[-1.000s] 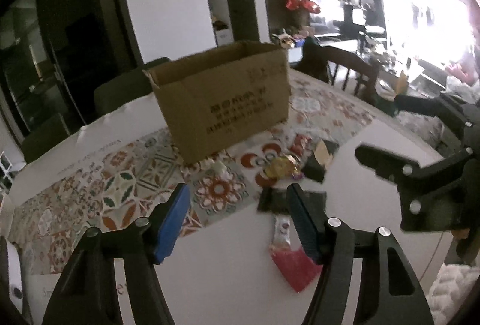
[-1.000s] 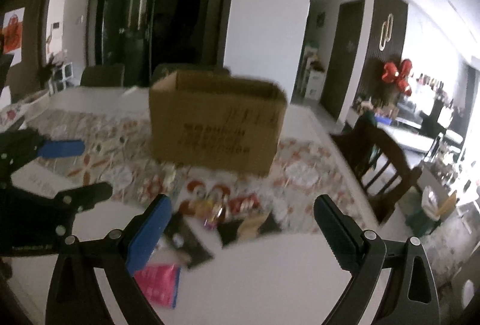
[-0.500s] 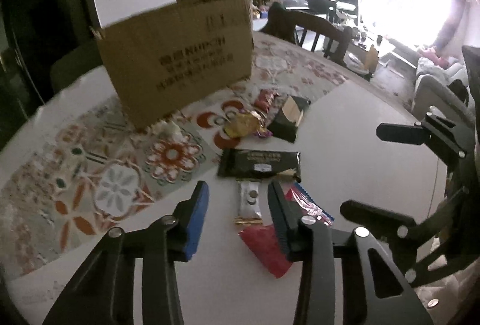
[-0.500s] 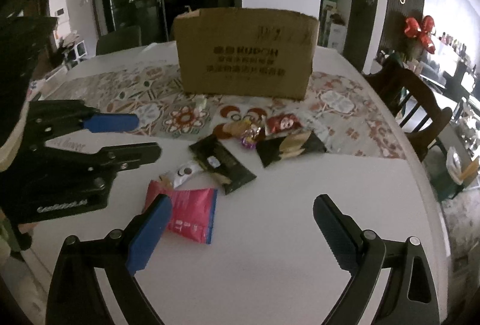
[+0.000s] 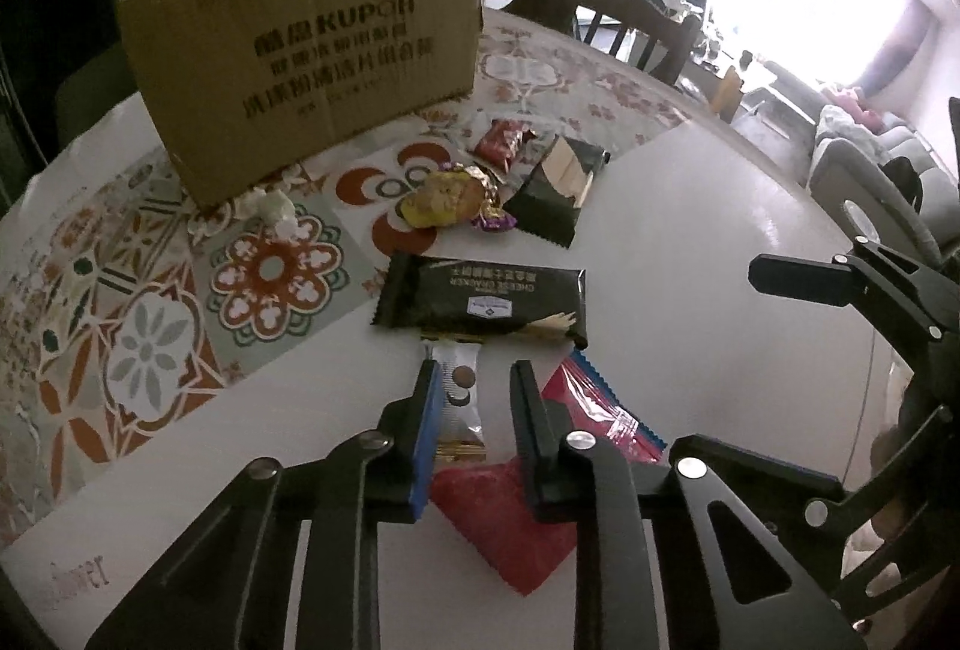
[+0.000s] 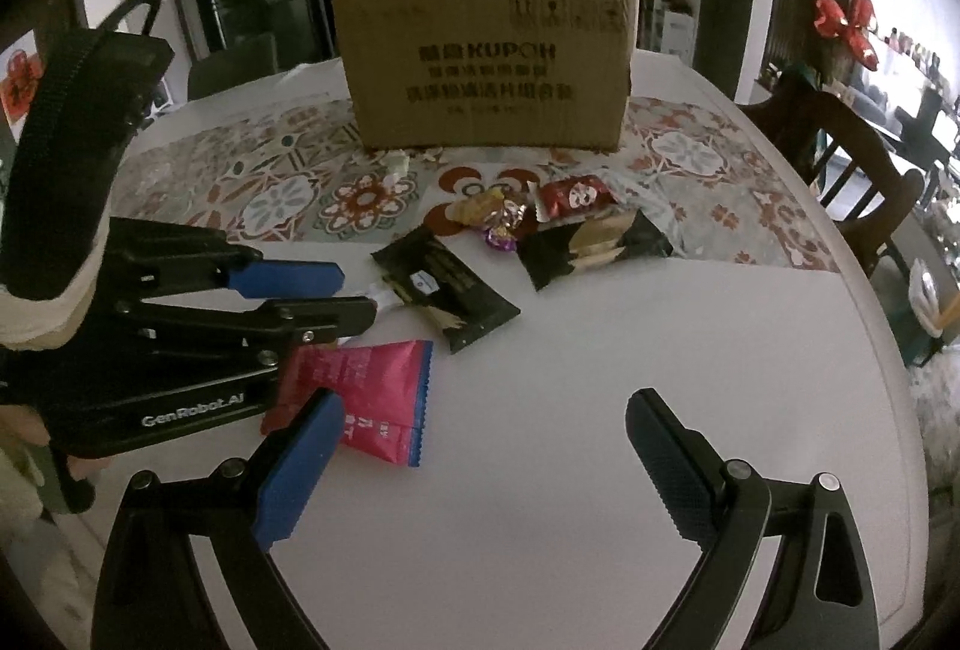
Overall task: Organize snacks
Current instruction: 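Move both tools back toward the remaining snacks on the table, then grasp the small white-gold packet with the left tool while the right tool grasps the pink packet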
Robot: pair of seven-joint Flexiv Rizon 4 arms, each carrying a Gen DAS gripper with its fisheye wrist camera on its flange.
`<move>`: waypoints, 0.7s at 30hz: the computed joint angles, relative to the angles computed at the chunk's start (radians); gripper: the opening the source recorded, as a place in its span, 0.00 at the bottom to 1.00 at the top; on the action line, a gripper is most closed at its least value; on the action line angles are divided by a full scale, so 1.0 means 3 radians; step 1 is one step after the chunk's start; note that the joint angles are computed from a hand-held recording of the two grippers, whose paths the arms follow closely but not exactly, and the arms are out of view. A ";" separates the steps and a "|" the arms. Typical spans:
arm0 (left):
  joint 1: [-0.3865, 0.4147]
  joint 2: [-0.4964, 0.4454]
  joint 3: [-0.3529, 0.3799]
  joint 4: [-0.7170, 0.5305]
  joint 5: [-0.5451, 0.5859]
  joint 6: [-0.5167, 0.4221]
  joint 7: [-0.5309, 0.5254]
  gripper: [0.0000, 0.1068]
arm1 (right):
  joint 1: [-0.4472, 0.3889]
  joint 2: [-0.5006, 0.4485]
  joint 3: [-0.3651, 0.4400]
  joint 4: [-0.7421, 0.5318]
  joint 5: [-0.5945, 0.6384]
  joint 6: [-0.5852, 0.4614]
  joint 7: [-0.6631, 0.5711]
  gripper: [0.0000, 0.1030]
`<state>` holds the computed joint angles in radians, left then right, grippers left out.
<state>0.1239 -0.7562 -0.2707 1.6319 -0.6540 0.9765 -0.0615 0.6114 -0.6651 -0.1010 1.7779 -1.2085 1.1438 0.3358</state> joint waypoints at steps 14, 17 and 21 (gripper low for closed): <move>-0.0030 -0.0063 0.0010 -0.0057 0.0057 0.0065 -0.0101 0.05 | -0.0025 -0.0050 -0.0047 -0.0050 -0.0069 0.0146 0.0083 0.92; 0.0001 -0.0041 -0.0040 0.0000 0.0015 0.0166 -0.0047 0.13 | -0.0022 -0.0053 -0.0051 -0.0053 -0.0067 0.0158 0.0094 0.92; 0.0032 -0.0027 -0.0095 0.0050 -0.0035 0.0272 0.0044 0.28 | -0.0017 -0.0050 -0.0054 -0.0048 -0.0067 0.0154 0.0103 0.92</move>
